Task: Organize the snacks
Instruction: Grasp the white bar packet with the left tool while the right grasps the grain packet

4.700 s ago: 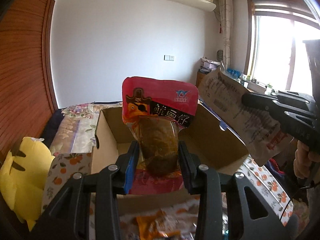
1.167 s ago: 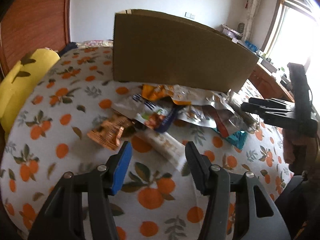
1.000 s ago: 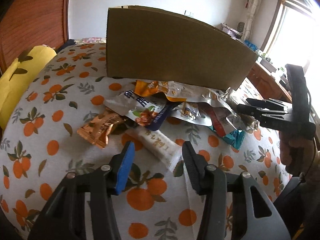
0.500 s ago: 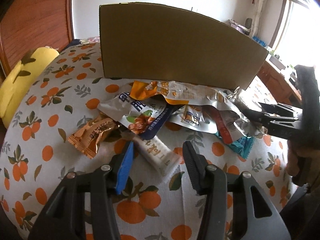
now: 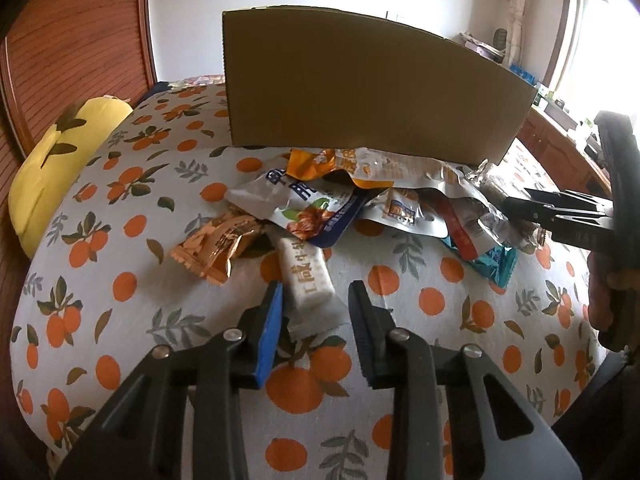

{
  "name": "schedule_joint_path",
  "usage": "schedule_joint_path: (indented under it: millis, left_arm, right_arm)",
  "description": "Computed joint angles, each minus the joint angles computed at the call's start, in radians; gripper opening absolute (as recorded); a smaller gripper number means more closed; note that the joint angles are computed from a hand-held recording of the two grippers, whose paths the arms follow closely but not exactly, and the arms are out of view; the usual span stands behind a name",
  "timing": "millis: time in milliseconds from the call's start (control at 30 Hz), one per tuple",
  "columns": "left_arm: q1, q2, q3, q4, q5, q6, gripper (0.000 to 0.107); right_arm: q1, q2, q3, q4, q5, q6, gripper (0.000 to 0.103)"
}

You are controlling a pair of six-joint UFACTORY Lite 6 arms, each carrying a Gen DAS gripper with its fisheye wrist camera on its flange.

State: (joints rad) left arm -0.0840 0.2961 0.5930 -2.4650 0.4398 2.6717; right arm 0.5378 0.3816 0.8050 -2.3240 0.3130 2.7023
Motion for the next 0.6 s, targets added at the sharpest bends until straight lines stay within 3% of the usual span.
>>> schedule_joint_path:
  millis: [167,333,600]
  left_arm:
    - [0.003,0.026,0.047,0.09,-0.011,-0.113,0.04]
    - [-0.012,0.048,0.062,0.031,0.0,-0.059,0.04]
    - [-0.018,0.021,0.013,-0.09,0.024,0.083,0.02]
  right_arm:
    - [-0.005,-0.002,0.014,0.008,-0.003,-0.016,0.059]
    - [-0.018,0.039,0.054,0.003,-0.016,-0.032,0.059]
    - [0.0,0.087,0.097,0.119,-0.013,-0.162,0.056]
